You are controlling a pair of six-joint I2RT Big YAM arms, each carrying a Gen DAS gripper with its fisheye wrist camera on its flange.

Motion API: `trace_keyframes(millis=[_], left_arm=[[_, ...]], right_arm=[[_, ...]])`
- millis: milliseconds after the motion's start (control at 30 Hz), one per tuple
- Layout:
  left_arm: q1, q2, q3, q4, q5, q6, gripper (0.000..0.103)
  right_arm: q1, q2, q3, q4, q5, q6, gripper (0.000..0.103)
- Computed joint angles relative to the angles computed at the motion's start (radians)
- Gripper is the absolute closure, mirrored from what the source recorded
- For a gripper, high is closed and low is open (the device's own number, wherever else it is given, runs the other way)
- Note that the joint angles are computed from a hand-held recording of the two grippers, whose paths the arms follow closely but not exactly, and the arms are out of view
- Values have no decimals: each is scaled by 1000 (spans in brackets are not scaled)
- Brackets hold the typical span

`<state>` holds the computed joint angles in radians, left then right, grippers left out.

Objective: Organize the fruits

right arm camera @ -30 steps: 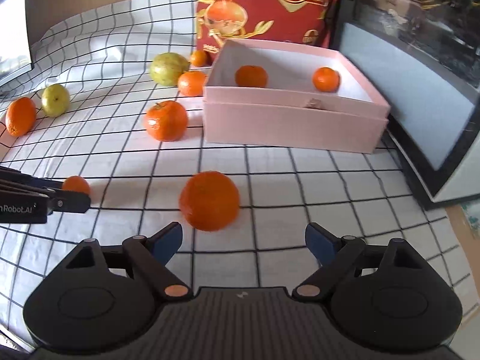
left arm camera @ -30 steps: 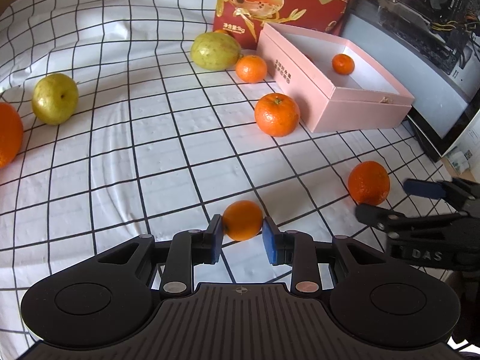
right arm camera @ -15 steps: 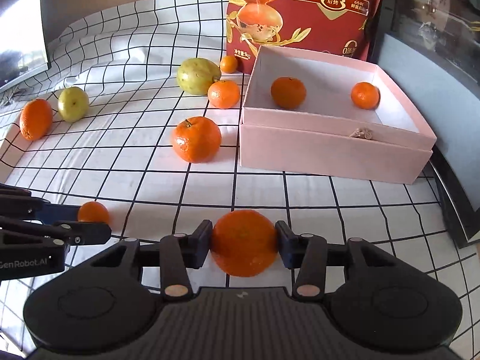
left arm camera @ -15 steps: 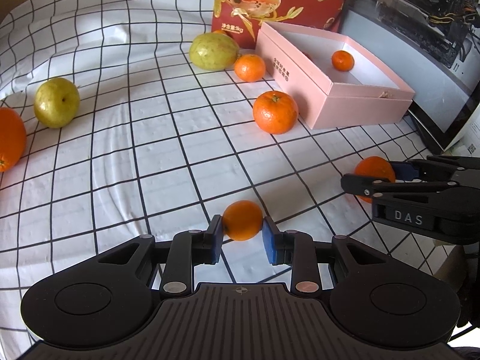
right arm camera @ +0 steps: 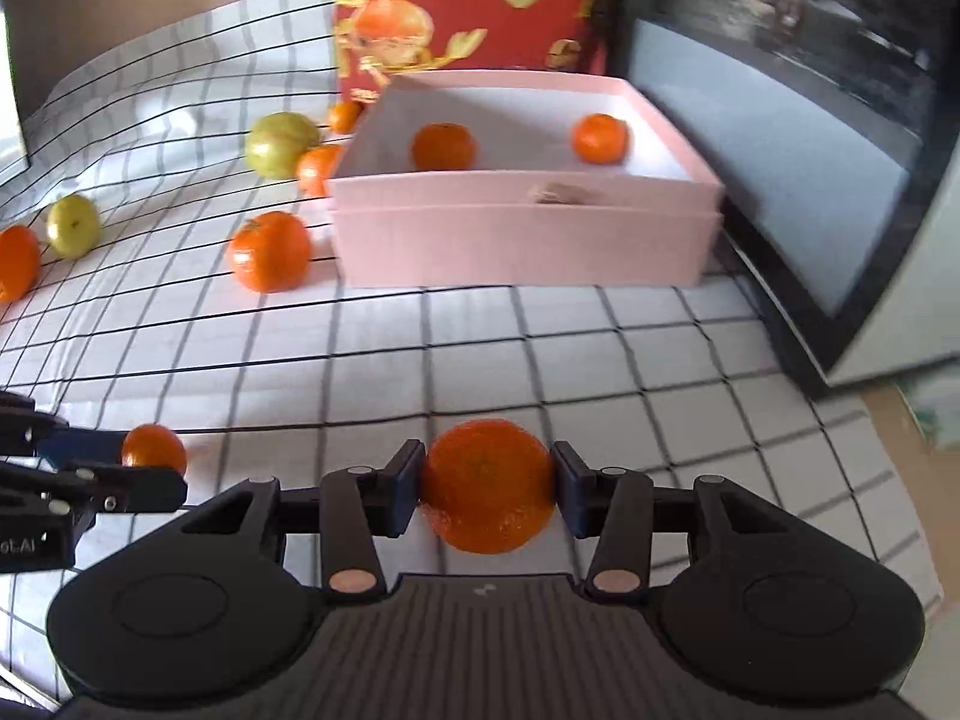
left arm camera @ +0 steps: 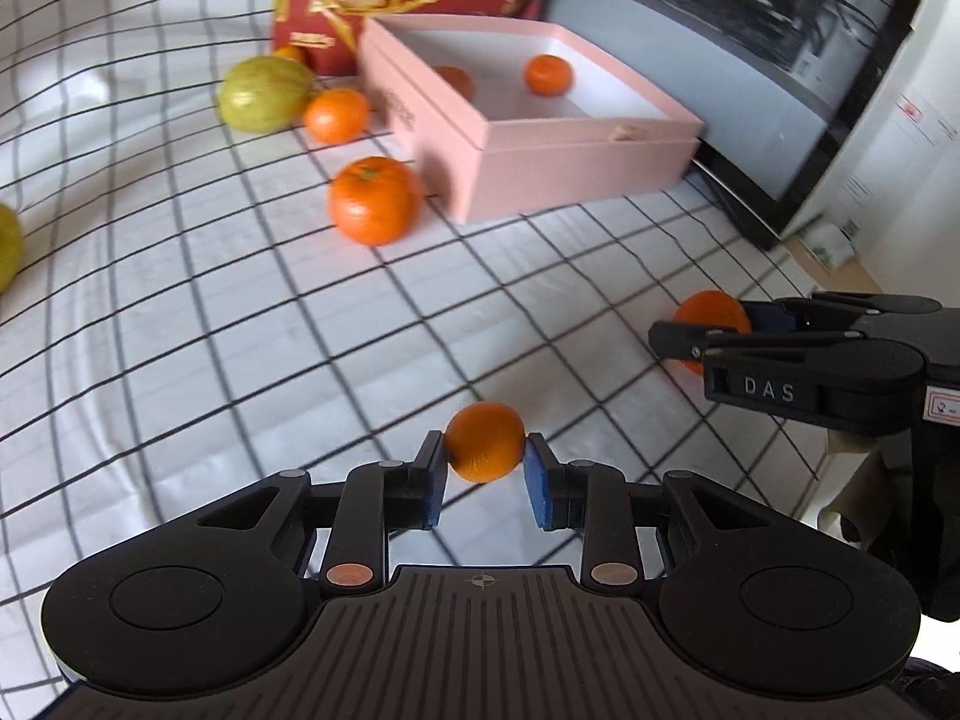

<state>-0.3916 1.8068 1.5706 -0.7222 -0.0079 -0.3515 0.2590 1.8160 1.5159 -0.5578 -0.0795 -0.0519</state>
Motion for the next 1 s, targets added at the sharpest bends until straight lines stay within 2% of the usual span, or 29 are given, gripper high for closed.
trace_keyframes(millis=[467, 700, 867, 1000], left_arm=[[-11, 24, 39, -14, 18, 24, 71], [1, 31, 72, 6, 9, -20, 71], [26, 87, 217, 15, -17, -29, 71], [43, 187, 432, -4, -40, 13, 71]], right_arm=[[-30, -21, -36, 28, 8, 39, 58], [-35, -26, -34, 60, -1, 36, 58], [-45, -16, 2, 75, -29, 24, 58], [-57, 2, 73, 106, -66, -1, 58]])
